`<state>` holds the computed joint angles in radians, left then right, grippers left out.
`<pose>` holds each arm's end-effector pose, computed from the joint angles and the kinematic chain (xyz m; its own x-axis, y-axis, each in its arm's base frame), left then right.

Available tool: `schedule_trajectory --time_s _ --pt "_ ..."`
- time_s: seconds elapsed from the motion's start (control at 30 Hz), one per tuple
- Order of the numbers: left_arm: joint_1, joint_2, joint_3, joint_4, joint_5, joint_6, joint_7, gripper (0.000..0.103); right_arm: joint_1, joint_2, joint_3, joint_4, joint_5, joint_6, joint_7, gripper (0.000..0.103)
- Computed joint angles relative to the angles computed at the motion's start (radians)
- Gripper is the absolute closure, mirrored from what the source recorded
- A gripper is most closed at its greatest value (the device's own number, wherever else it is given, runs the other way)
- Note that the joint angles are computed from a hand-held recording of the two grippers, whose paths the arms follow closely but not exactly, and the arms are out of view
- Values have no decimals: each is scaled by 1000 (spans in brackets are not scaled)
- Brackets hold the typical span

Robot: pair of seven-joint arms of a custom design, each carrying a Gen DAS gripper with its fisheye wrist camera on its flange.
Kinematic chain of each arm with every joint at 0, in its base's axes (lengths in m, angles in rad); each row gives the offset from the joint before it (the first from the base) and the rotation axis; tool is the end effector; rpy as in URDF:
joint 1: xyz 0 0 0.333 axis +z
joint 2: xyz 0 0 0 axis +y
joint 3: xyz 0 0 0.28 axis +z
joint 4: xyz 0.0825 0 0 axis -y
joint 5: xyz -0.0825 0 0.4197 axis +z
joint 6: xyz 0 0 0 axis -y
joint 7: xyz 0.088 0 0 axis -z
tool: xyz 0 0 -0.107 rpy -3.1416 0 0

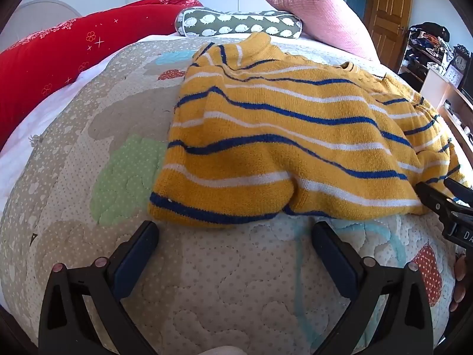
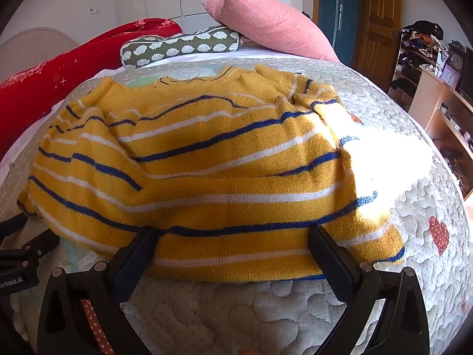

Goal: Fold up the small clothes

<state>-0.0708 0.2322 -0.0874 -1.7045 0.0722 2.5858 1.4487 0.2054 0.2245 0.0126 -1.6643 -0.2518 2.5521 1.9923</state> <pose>0.6926 -0.1071 0.4819 -0.0843 -0.9961 0.0266 -0.7942 0.0511 -0.6055 0.6851 0.1545 0.5042 -0.0330 -0.9991 -0.0285 -0.7710 0.0436 -0.6354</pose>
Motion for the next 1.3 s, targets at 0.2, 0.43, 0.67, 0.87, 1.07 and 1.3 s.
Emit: schedule_trajectory --time_s 0.2,0.43,0.67,0.87,1.07,1.3 --pt "-1 -1 2 -3 9 7 -3 0 2 1 -2 -2 -11 6 7 1" --pt "-3 1 3 0 14 6 -6 0 3 1 -2 -4 -16 9 11 1" --pt "-2 -3 3 -2 17 3 -7 0 2 -1 -1 -4 -14 7 10 1" --pt "-1 -4 3 -2 18 3 -8 0 2 2 -1 0 -13 7 9 1" --pt "-4 -3 4 -3 24 5 -16 0 3 -4 -2 -7 -19 7 12 1" --pt "-4 -11 8 -15 41 14 -32 0 10 -8 -4 -7 -46 0 33 1"
